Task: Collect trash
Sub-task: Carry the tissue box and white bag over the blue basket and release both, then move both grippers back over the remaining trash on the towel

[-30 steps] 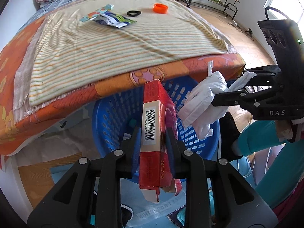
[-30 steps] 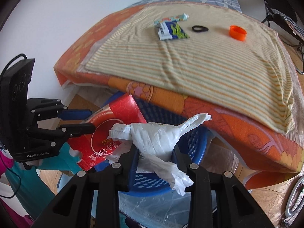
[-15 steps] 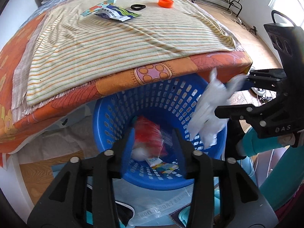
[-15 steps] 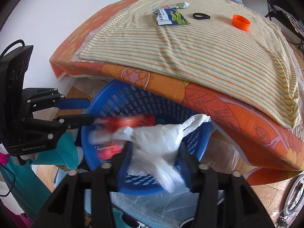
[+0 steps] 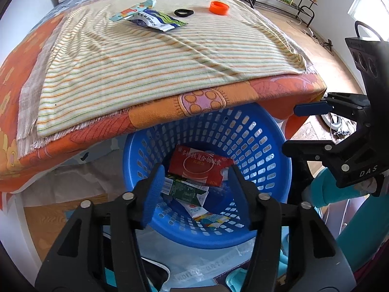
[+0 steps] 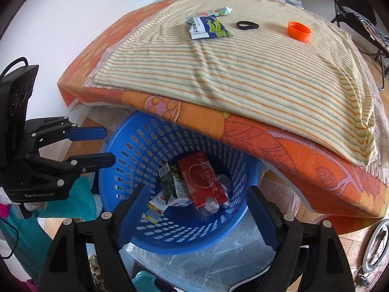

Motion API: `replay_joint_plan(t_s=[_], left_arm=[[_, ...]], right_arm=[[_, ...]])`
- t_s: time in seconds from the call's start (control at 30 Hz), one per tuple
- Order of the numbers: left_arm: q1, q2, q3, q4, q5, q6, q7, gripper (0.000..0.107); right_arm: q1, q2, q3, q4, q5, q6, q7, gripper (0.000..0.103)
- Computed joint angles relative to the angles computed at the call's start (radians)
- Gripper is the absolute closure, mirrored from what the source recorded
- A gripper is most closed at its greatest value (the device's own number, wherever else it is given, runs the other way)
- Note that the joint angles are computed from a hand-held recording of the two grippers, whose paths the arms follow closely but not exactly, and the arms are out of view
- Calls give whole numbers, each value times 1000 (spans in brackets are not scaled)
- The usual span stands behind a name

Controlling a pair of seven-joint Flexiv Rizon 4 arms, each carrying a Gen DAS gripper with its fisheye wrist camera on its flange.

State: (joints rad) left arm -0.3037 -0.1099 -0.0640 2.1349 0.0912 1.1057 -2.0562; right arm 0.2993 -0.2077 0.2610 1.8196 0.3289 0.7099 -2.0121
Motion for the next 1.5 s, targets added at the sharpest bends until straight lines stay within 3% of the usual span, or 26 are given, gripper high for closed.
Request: replay_joint_plan(t_s=[0.2,0.3,1.1,1.5], left_arm=[[1,-5,1,-13,4,-2,-4,49],[0,-4,3,-14,9,3,-11,42],[33,-37,36,-151,75,-4,-93,41],[64,-126,49,-253,-18,7,-66,41]], right_arm=[[-4,1,-4,-5,0,11,12,15],[-4,2,-4,-5,-2,16,15,15],[-26,-39,-13,-125,20,78,57,12],[-36,-146,-22,-287,-21,107,128,7]])
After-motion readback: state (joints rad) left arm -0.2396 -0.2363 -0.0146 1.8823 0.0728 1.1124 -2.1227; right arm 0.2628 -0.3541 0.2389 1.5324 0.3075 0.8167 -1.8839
